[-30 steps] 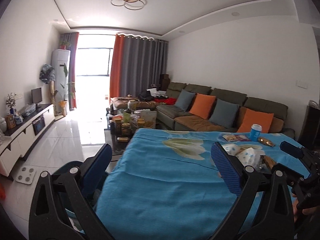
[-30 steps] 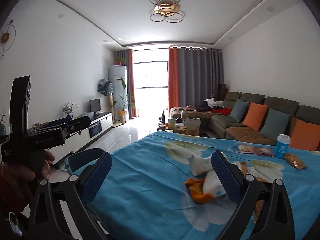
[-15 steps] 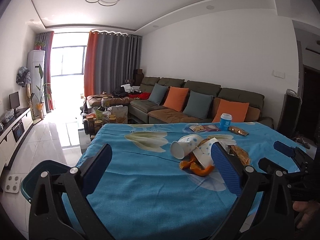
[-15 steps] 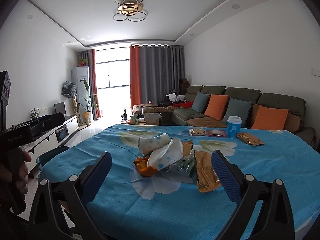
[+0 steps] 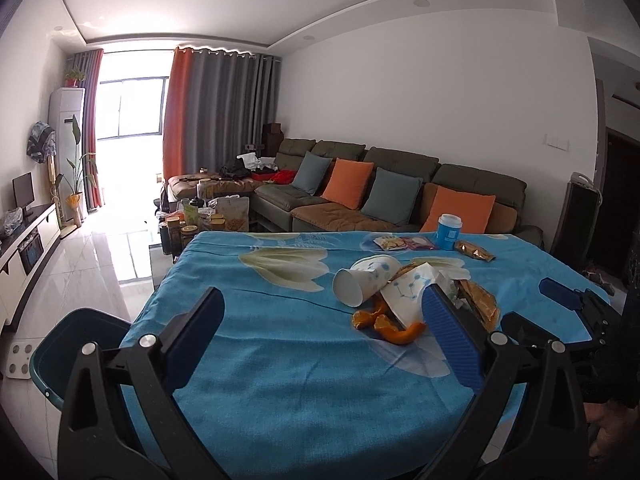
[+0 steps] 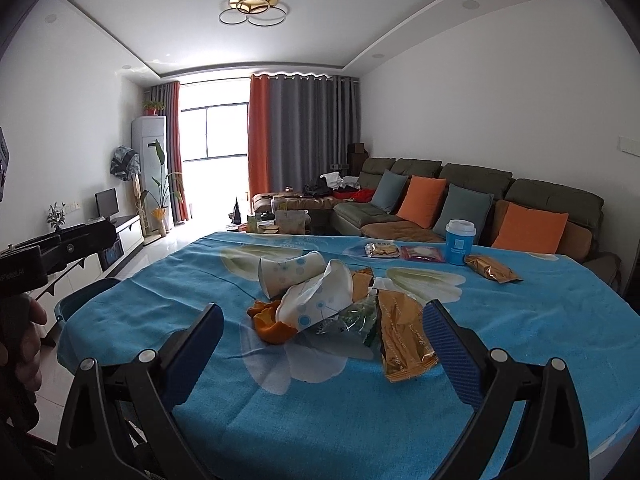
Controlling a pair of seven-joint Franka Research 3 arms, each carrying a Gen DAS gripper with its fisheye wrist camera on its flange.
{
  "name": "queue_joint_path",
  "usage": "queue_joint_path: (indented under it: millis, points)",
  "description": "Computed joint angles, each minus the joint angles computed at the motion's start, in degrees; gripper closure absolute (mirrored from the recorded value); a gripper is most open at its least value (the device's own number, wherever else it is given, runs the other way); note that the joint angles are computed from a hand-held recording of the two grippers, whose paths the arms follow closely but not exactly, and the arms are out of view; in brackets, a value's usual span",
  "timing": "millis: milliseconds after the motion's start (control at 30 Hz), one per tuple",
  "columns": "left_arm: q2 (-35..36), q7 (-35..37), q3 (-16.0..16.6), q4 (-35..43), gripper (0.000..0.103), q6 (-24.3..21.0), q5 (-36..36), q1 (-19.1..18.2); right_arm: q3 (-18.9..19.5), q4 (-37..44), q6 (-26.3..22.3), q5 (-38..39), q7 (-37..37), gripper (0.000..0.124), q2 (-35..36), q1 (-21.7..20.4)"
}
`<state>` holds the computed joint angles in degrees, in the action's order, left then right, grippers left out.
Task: Collect trash
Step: 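Return both tools over the bed toward the paper cups and wrappers, then grasp a white paper cup with the right tool while the left tool grasps the other cup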
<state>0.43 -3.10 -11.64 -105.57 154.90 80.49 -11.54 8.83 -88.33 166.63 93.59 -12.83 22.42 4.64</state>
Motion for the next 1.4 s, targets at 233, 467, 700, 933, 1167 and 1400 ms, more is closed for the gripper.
queue_joint_path:
  millis: [233, 467, 700, 933, 1167, 1400]
  points:
    - [5.7, 3.8, 1.9, 5.5, 0.006, 2.6, -3.7, 0.2, -1.9, 7.3, 2.3, -21.7, 18.9, 0.028, 6.9, 3.9]
    - [11.9, 8.8, 5.0, 12.1, 0.006, 5.5, -7.9, -0.9, -8.8, 14.8, 0.9, -42.5, 39.5, 0.028, 13.9, 9.6]
    - [16.2, 14.9, 7.5, 15.9, 0.006, 6.9, -15.5, -1.6, -14.9, 19.7, 1.0, -56.9, 51.7, 0.028, 18.4, 14.0]
    - [19.1, 19.8, 9.6, 18.3, 0.006, 8.8, -21.3, -2.5, -21.6, 22.9, -0.2, -69.0, 61.9, 0.028, 21.7, 18.1]
    - [19.9, 22.2, 10.6, 18.3, 0.006, 9.9, -25.1, -3.1, -25.0, 27.2, -3.6, -77.9, 69.9, 0.036, 24.5, 19.3]
    - [20.5, 23.8, 11.4, 18.5, 0.006, 10.5, -27.5, -3.6, -25.7, 25.9, -1.9, -85.9, 73.3, 0.037, 24.5, 19.9]
